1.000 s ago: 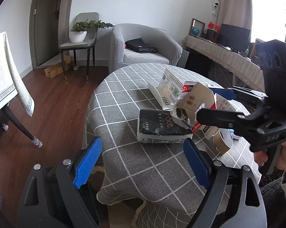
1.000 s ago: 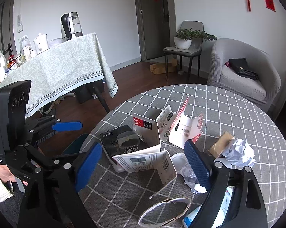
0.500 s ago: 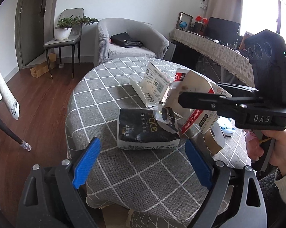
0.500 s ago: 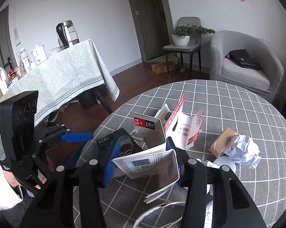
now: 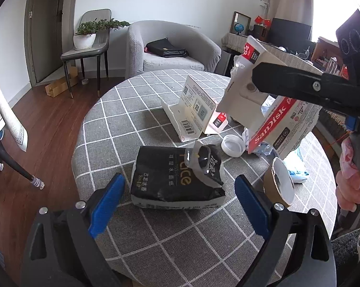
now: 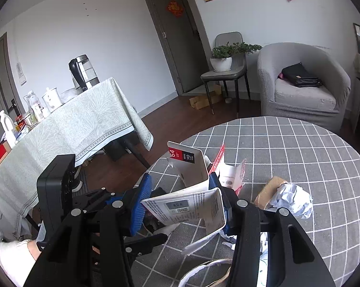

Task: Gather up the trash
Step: 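Grasp the black Face tissue pack with left tool while right tool grasps the paper box, then carry both items over the teal bin and open both tools to drop them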

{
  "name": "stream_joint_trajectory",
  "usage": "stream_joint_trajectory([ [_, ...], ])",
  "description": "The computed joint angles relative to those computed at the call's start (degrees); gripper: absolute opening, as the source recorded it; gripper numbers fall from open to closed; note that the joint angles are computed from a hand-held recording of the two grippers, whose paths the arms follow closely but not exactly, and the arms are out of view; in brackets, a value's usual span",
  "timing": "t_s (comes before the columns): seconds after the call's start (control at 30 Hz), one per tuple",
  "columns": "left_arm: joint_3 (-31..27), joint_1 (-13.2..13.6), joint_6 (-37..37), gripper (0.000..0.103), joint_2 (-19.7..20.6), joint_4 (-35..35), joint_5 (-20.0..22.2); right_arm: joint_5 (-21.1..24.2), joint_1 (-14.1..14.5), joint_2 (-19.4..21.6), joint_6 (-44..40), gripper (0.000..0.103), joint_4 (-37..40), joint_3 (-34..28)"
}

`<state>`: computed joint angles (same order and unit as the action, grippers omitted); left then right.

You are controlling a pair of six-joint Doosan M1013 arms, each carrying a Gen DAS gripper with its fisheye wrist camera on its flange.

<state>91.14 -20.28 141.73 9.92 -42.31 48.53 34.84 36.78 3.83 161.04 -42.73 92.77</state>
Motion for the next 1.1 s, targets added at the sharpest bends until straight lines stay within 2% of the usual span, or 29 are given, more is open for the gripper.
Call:
stream_joint_trajectory([
  [0.2, -0.2, -1.3, -3.1, 0.092, 0.2, 3.9, -2.6, 0.1, 0.0, 0.3, 3.1, 0.05, -1.8, -0.6],
  [0.27, -0.4, -1.2, -3.8, 0.08, 0.3, 4.0, -3.1, -0.4, -0.1, 0.5, 4.4, 0.05, -2.6, -0.6],
  [0.37, -0.8, -0.1, -3.9, 0.075, 0.7, 1.5, -1.5, -0.4, -0.1, 1.3, 4.2, 0.05, -2.4, -1.3],
  [0.43, -0.8, 0.4, -4.2, 0.075, 0.6, 0.4, -1.4, 0.1, 0.1, 1.9, 3.7, 0.05, -2.5, -1.9],
  [0.67, 0.3, 2.3, -2.6, 0.075, -1.0, -4.0, -5.4, 1.7, 0.5, 3.4, 0.7, 0.05, -0.9, -4.2],
  [0.87, 0.4, 4.3, -3.1, 0.075, -1.4, -3.4, -7.2, 1.0, 0.5, 5.4, -3.0, 0.05, 2.2, -6.7],
  [1.1, -0.3, 7.3, -5.4, 0.075, -0.2, -1.0, -6.9, -0.2, 0.6, 8.7, -8.7, 0.05, 7.0, -10.7],
])
